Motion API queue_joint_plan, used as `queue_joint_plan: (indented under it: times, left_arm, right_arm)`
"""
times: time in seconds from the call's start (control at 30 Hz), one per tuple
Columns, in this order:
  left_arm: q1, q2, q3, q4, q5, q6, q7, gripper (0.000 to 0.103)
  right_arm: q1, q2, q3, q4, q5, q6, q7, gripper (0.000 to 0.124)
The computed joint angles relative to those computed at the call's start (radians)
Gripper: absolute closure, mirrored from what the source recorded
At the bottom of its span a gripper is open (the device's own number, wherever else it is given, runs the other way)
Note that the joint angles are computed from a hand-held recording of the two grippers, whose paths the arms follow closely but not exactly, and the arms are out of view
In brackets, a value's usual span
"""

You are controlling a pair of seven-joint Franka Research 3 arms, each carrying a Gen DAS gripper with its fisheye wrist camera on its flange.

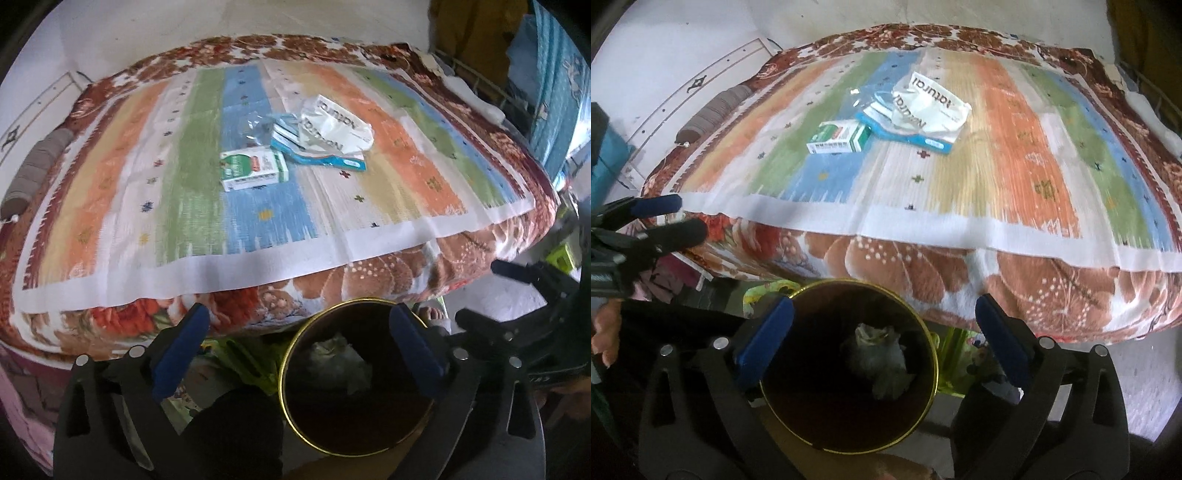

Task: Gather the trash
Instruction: 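Move both tools back toward the 'Natural' packet and green box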

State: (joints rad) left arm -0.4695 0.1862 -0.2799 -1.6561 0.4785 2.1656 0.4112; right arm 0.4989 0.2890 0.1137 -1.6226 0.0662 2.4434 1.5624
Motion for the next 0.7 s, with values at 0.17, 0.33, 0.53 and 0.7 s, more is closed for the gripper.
queue_joint_plan:
  times: [0.17, 0.33, 0.53, 0.7]
  left_arm:
    - [0.006, 0.046, 0.009, 0.048, -0.007, -0.013, 0.064, 0.006]
    - [-0.009, 0.116, 0.033, 0.150, 0.052, -0.106, 0.150, 0.006]
    - [-0.072, 0.200, 0.090, 0.273, 0.258, -0.246, 0.206, 0.006]
    - [-0.034, 0.231, 0.090, 0.283, 0.223, -0.166, 0.315, 0.006]
  right_arm:
    - [0.000, 0.047, -0.004, 0.086, -0.016, -0.025, -0.019, 0.030]
    - [0.002, 0.140, -0.017, 0.238, -0.016, -0.066, -0.031, 0.030]
    - [0.011, 0.267, -0.031, 0.435, -0.017, -0.117, -0.051, 0.030]
    - [0.016, 0.369, -0.044, 0.601, -0.001, -0.169, -0.045, 0.030]
